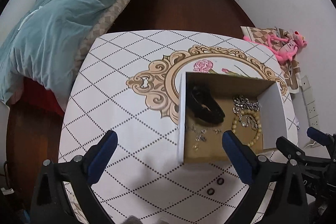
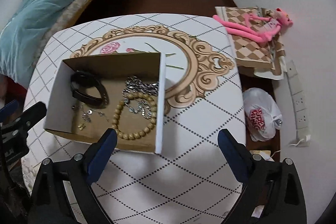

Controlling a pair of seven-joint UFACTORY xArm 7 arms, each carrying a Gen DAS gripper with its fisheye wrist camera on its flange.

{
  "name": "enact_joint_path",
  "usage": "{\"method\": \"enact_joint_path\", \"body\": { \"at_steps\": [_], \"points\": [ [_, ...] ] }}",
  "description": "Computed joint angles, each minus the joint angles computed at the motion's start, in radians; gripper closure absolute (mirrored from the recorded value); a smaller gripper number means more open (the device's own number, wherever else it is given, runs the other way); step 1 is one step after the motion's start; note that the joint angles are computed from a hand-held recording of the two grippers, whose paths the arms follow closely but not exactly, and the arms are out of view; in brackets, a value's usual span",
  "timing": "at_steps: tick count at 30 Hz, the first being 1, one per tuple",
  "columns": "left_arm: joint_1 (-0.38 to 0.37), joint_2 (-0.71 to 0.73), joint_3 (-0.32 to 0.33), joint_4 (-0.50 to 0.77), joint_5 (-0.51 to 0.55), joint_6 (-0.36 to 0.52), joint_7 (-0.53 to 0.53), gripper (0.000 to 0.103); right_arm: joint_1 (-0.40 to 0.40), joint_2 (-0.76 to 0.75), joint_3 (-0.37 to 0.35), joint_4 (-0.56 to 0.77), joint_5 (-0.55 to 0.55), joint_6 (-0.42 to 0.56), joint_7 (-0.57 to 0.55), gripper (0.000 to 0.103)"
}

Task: Organize jewelry
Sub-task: 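Lift both tools away from the box, then lower both tools to the black rings and close each on a ring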

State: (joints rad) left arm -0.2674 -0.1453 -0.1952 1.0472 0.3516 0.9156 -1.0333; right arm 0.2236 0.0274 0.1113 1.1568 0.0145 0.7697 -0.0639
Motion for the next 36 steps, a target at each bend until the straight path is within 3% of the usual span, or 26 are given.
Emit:
{"method": "enact_joint_path", "body": {
  "at_steps": [5, 19, 29, 36],
  "points": [
    [-0.007, -0.039, -0.016, -0.024, 0.024, -0.004, -0.029, 0.001, -0.002, -0.056, -0.001, -0.056, 0.018, -0.036, 0.009, 0.005],
    [-0.018, -0.166, -0.111, -0.006, 0.133, 0.113, -0.145, 0.001, -0.019, -0.324, -0.009, -0.206, 0.004, -0.137, 0.046, 0.005],
    [-0.015, -0.242, -0.178, 0.027, 0.177, 0.176, -0.178, 0.001, -0.031, -0.498, -0.025, -0.276, 0.025, -0.144, 0.036, 0.005],
    [-0.016, -0.255, -0.185, 0.012, 0.146, 0.194, -0.189, 0.001, -0.002, -0.520, -0.058, -0.289, 0.096, -0.110, -0.002, 0.005]
  ]
}}
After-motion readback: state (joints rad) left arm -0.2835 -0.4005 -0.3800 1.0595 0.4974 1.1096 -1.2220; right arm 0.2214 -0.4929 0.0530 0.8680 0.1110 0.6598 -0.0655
